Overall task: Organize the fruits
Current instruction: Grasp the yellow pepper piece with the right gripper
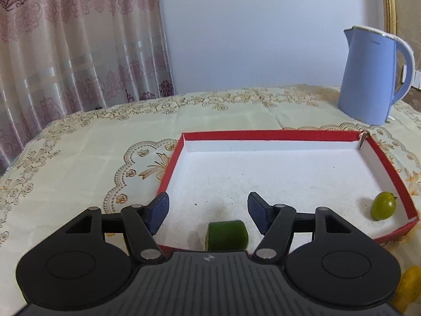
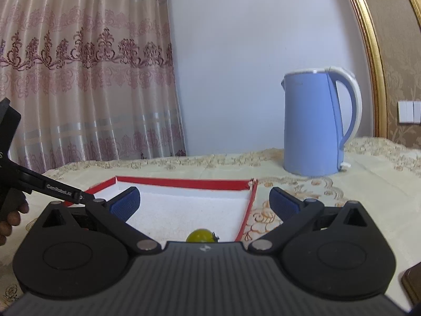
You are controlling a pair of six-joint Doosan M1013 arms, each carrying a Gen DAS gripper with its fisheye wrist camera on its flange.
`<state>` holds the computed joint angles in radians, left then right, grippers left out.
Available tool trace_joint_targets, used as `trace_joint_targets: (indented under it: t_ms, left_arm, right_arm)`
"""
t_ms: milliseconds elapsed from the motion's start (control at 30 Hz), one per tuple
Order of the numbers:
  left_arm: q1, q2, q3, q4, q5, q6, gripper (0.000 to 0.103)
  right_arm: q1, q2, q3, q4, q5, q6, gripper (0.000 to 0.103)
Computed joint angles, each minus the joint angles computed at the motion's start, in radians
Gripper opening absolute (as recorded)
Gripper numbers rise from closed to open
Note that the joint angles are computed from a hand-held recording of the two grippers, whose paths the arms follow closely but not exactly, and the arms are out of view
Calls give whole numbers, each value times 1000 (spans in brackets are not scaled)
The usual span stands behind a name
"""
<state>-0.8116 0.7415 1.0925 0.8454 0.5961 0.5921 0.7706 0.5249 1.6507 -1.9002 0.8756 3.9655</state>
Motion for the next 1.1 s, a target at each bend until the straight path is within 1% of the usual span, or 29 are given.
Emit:
trace_joint_targets:
  t_ms: [67,133,167,233,333,433,500,633,700,833,933,1100]
  left_arm:
    - [-4,-22,33,39,-11,-46,66]
    - [-9,-48,73,79,-26,-94,69]
    - [-13,-63,97,107,-29,-123,71]
    - [-25,-91,145,175,-29,-187,73]
    - [-42,-132,222,267,-38,-290,77]
    - [-55,-161,281,302,-44,-346,77]
    - [-66,-175,313,327,-38,-380,77]
    - [-82,-194,359,351,-24,-413,77]
    - [-86,-204,376,355,-21,-421,77]
    - [-91,-220,403,379,-18,-466,77]
    - [-90,-223,407,382,-24,-474,77]
    - [-89,-226,412,396,-47,-484,77]
  right_arm:
    - [9,-13,12,8,0,-14,103]
    - [25,-31,31,16,6,-33,103]
    - [33,-40,38,34,7,-60,103]
    - [54,-60,58,77,12,-114,103]
    - [82,-81,76,186,-4,-217,103]
    - [108,-89,86,280,-14,-300,103]
    - [116,-86,81,336,-18,-353,103]
    - [118,-73,51,425,-35,-440,103]
    - [113,-63,24,482,-48,-519,102]
    - [100,-38,-26,586,-62,-675,91]
    - [89,-25,-51,647,-77,-752,89]
    - [74,-17,-69,680,-112,-803,88]
